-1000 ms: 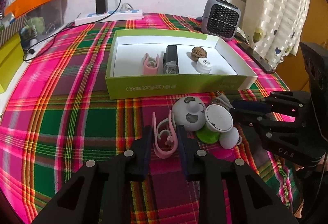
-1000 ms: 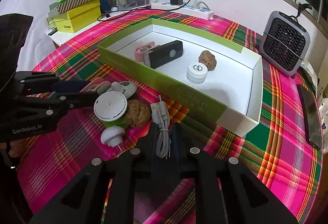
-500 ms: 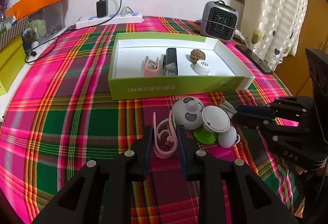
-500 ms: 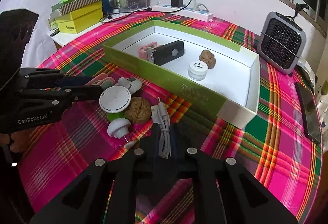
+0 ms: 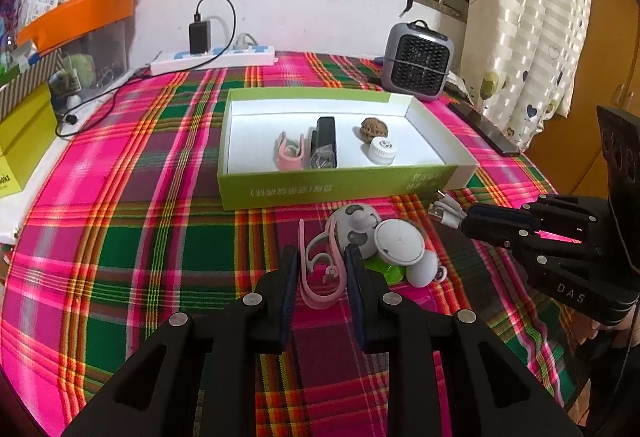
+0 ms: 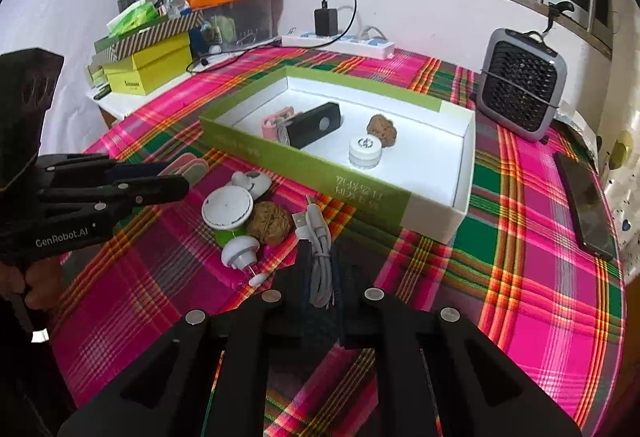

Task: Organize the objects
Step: 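Grasp the white USB cable with the right tool while the left tool grasps the pink plastic hook, then carry the cable into the box with the right tool while the left tool carries the pink hook there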

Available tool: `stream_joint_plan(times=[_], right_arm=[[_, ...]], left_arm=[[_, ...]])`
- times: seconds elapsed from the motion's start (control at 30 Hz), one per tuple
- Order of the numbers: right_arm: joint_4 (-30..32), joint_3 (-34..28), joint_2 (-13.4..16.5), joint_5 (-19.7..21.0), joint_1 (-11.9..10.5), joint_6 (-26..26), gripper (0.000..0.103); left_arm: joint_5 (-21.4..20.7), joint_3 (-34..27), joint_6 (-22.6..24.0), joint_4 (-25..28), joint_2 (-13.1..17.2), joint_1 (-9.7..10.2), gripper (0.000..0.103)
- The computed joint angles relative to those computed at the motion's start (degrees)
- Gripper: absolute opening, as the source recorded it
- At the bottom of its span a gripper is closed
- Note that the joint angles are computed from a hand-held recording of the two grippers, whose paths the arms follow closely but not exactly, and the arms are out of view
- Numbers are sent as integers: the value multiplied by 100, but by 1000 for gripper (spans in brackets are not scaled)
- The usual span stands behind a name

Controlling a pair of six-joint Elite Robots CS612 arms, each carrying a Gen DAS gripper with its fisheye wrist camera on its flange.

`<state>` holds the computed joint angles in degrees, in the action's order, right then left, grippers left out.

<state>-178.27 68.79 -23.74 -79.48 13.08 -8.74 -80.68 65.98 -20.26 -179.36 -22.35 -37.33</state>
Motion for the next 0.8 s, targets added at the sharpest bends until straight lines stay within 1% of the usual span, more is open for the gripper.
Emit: stream_joint_plan(times=[0.23, 0.47, 0.8], right_arm=[[-339, 100, -56, 30, 3, 123, 10], [-480, 93, -61, 48, 16, 191, 10], [-525, -50, -15, 10, 11, 264, 10]], left_arm=[[-3, -1, 116, -163, -25, -23, 21], [-43, -74, 246, -234, -17, -45, 22], [-92, -471, 429, -130, 117, -45, 21]])
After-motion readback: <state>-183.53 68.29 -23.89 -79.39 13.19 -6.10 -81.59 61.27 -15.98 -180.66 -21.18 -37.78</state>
